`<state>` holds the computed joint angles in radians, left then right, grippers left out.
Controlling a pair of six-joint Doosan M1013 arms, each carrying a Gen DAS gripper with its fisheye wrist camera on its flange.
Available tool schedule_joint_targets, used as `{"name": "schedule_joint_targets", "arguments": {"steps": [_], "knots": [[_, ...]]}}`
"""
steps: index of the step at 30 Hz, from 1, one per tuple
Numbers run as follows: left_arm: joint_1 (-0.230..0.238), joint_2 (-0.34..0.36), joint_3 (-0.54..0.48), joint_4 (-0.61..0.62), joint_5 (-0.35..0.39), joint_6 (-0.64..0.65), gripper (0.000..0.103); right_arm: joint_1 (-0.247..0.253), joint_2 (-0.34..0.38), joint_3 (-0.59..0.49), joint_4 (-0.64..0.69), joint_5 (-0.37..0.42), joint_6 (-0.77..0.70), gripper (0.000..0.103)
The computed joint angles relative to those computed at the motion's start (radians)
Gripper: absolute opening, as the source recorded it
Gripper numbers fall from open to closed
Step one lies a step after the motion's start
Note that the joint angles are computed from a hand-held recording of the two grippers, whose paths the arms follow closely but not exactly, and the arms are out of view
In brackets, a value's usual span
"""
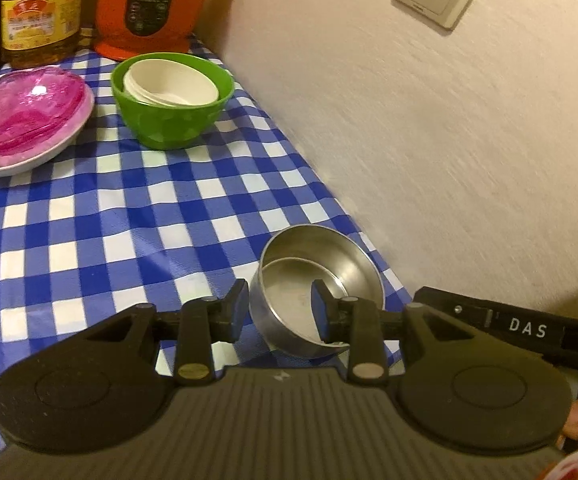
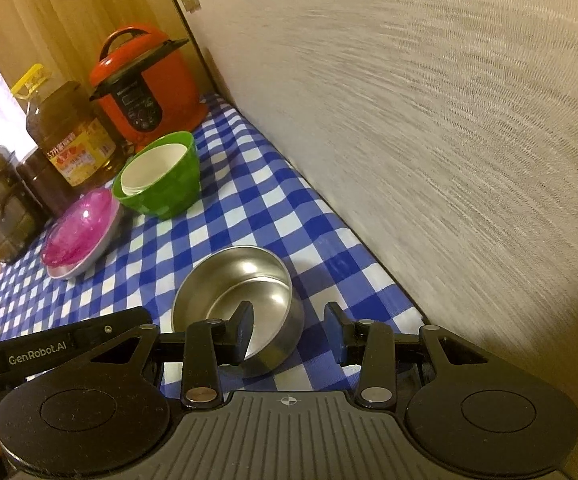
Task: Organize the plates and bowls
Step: 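Close both grippers on the rim of the steel bowl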
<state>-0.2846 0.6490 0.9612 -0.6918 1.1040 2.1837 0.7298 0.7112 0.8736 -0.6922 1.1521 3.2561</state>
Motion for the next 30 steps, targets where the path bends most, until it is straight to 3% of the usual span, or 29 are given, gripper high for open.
{"name": "schedule_joint_targets", "arguments": {"steps": [16,23,26,30], "knots": [[-0.037,0.077,-0.089,0.117,0.043,-0.015,0.029,-0.031,0.008,0.038,0.039,-0.097,-0.009,0.039],[-0.04,0.08,-0.085,0.121,0.04,-0.011,0.017,-0.038,0.01,0.045,0.052,-0.123,-0.002,0.038],[-0.039,0.081,-0.085,0.111,0.045,-0.005,0.012,-0.04,0.014,0.04,0.068,-0.127,-0.006,0.027],[-0.041,0.076,-0.08,0.12,0.038,0.006,0.011,-0.04,0.022,0.024,0.074,-0.119,-0.011,0.019]]}}
